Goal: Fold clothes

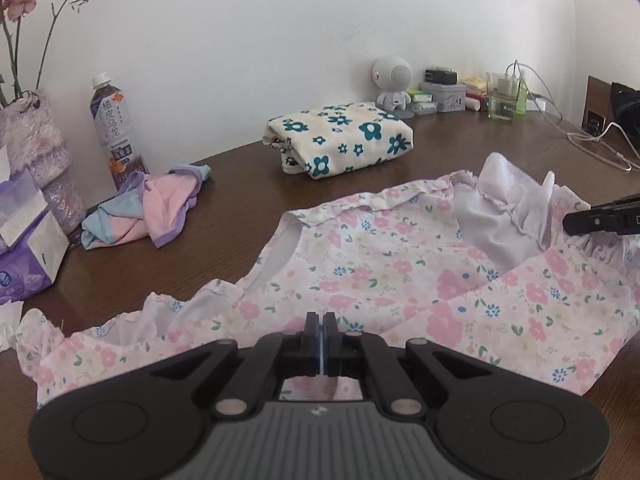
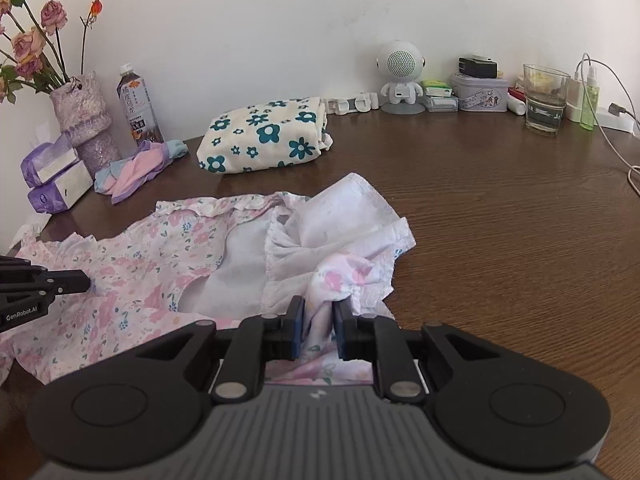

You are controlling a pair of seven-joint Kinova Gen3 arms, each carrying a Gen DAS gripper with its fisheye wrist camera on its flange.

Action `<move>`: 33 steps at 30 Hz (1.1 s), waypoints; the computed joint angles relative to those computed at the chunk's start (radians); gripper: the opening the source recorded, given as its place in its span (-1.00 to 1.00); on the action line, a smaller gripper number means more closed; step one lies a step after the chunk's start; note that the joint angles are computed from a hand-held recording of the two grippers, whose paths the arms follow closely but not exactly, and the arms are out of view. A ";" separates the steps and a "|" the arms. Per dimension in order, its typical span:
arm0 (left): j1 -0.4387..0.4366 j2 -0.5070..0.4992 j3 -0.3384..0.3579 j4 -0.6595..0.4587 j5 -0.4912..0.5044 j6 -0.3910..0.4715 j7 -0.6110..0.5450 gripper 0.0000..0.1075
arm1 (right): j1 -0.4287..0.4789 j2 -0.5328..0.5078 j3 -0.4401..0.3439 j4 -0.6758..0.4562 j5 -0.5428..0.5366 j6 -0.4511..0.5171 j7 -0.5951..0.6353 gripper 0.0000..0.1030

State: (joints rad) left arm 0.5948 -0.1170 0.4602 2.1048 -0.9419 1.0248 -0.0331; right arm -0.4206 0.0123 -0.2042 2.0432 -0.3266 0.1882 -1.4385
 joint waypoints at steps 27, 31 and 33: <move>-0.090 -0.260 0.279 0.063 0.137 -0.060 0.190 -0.50 | -0.181 -0.445 0.252 0.348 -0.298 -0.042 0.311 -0.64; -0.150 -0.251 0.204 0.073 0.160 -0.183 0.146 -0.23 | -0.145 -0.484 0.182 0.370 -0.239 -0.058 0.253 -0.64; -0.170 -0.229 0.165 0.063 0.180 -0.225 0.096 -0.03 | -0.140 -0.509 0.173 0.389 -0.216 -0.060 0.225 -0.65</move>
State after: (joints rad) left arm 0.4250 -0.3464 0.6251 2.1675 -0.7618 0.7997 0.0624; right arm -0.5601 -0.4968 -0.0316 2.4325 -0.5423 0.1285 -1.2136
